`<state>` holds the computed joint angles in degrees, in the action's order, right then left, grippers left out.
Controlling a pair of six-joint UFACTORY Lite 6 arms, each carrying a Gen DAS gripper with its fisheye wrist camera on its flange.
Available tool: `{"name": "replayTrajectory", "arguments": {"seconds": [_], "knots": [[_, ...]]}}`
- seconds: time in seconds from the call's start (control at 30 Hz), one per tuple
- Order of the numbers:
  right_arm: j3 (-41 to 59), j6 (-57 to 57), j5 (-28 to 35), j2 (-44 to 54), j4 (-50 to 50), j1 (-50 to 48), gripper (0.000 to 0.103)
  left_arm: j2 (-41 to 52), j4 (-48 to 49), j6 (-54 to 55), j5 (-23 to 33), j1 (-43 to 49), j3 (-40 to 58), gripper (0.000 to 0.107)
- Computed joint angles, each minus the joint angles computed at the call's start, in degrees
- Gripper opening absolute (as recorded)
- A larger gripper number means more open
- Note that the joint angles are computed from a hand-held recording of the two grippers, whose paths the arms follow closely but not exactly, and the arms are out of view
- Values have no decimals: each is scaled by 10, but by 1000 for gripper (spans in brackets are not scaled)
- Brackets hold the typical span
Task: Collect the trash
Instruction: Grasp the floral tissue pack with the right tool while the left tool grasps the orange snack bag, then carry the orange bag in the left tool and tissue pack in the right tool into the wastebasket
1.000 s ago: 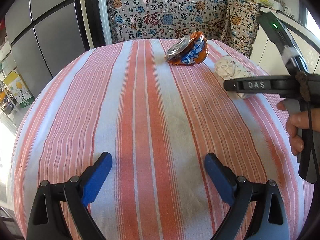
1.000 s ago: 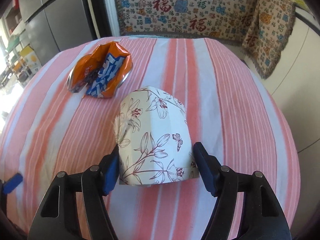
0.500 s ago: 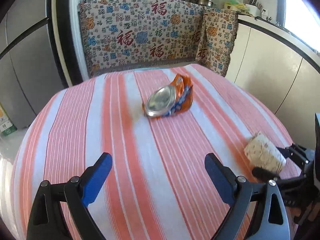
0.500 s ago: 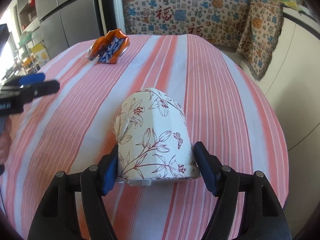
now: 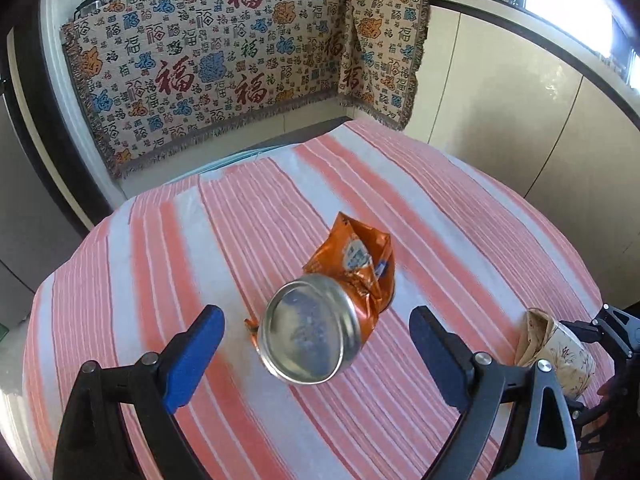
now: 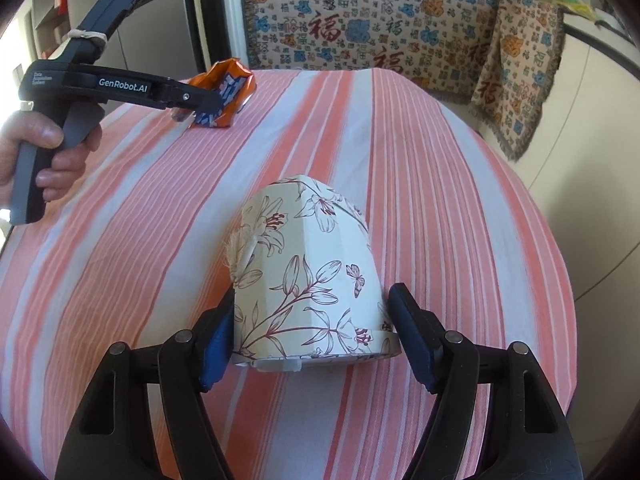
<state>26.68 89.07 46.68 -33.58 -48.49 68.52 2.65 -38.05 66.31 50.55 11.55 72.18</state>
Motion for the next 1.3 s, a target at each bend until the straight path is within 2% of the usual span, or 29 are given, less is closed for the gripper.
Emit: {"name": "replayTrajectory", "arguments": {"seconds": [0.07,0.13,0.27,0.33,0.47,0.67,0.7,0.77,0.83,0.93,1.0,1.03,1.13,1.3], "knots": [[0,1,1,1,0,1,73,-2,-23,25,7,1,-4,93],[1,1,1,1,0,1,73,-4,-35,31,18,7,-3,56],[-2,2,-1,-2,0,-1,73,-35,-41,27,41,39,-34,46],[-11,0,-9,-16,2,-6,73,-71,-45,30,57,65,-63,45],[-40,-29,-33,-75,24,-26,72,-200,-48,42,116,137,-158,45],[-34,-174,-23,-118,134,-50,73,-358,-39,68,248,289,-255,45],[-27,-208,-22,-117,160,-65,75,-379,-36,72,268,311,-268,45],[-16,-241,-10,-117,183,-72,85,-418,-32,77,293,340,-290,45],[-1,-264,9,-118,187,-65,91,-451,-28,81,319,363,-306,45],[19,-266,33,-103,176,-41,91,-482,-26,81,343,379,-315,45],[21,-268,34,-102,173,-41,82,-496,-27,76,353,383,-317,45],[21,-274,33,-103,178,-44,58,-501,-26,71,357,384,-318,45],[33,-253,66,-121,156,-17,47,-524,-29,70,386,411,-322,45],[31,-248,91,-179,182,-3,47,-572,-32,38,409,405,-324,45]]}}
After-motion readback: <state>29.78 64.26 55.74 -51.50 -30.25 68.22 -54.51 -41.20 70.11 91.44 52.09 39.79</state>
